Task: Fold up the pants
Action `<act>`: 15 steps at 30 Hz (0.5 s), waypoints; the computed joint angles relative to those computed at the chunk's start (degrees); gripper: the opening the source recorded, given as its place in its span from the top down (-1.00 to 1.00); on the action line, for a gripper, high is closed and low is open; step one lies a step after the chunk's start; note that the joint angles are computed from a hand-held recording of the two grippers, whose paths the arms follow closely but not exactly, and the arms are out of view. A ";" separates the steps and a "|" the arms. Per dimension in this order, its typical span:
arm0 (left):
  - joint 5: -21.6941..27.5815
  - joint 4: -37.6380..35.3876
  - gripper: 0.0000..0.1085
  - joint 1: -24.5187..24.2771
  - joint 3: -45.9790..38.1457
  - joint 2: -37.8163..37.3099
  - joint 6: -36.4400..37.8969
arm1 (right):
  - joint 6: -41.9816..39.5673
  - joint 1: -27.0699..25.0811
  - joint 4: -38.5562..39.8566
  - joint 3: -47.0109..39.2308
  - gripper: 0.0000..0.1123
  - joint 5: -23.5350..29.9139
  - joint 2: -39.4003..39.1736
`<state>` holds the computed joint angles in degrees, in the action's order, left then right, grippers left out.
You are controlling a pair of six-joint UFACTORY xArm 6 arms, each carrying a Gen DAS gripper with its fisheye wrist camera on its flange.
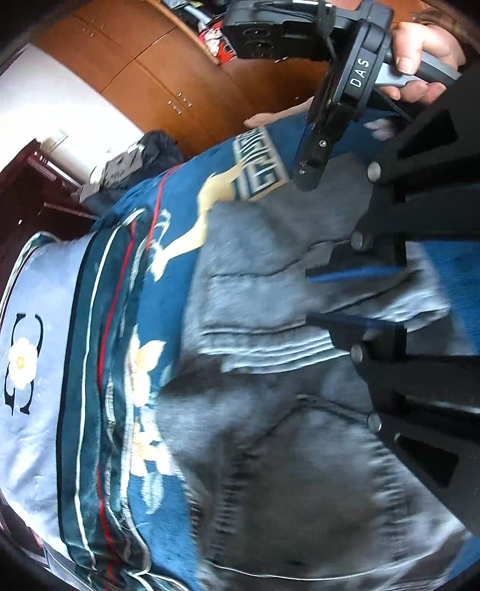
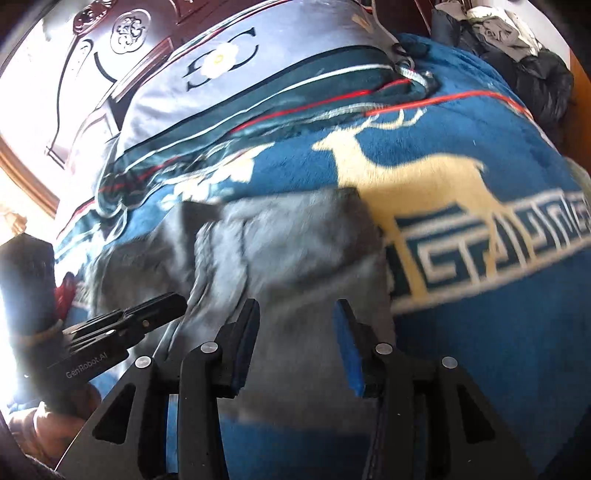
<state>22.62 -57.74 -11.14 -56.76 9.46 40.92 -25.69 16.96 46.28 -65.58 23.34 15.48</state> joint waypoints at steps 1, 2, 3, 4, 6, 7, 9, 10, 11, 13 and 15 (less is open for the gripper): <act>0.00 -0.18 0.50 -0.25 1.25 -0.53 0.16 | 0.19 0.20 0.64 1.77 0.26 0.14 -1.20; -0.55 0.10 0.46 -0.66 1.90 -0.38 -0.26 | 1.45 0.75 0.39 2.59 0.24 -0.20 -1.40; -1.74 2.26 0.43 -1.12 2.87 -0.03 -2.59 | 2.58 1.03 0.03 3.44 0.21 -0.09 -1.51; -2.88 5.01 0.34 -1.36 3.40 0.58 -5.25 | 4.39 1.57 -0.96 4.21 0.20 -0.08 -0.99; -3.11 3.32 0.29 -1.37 3.24 1.73 -4.16 | 5.18 3.02 -3.20 5.40 0.15 -3.01 -0.07; -2.97 2.28 0.29 -1.22 3.22 1.66 -3.31 | 5.47 3.96 -6.29 5.78 0.11 -4.92 0.40; -1.47 4.67 0.26 -0.60 3.23 0.93 -5.54 | 10.01 4.44 -13.36 5.73 0.06 -5.43 0.15; -0.52 5.04 0.22 -0.12 3.42 0.11 -5.80 | 11.90 4.43 -15.30 5.69 0.03 -5.10 -0.32; 0.18 5.19 0.10 0.45 3.76 -0.86 -6.06 | 12.04 4.47 -14.84 5.84 0.03 -5.10 -0.76; 0.83 4.55 -0.25 1.83 5.03 -3.63 -5.80 | 8.65 4.58 -9.32 6.14 0.03 -4.46 -2.33; 0.03 4.97 -0.64 3.40 7.20 -6.90 -5.45 | 6.96 5.28 -7.03 7.00 0.02 -4.75 -3.97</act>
<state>22.64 -52.77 -7.74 -49.56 2.56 35.47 -18.73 22.24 39.25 -58.58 18.59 11.51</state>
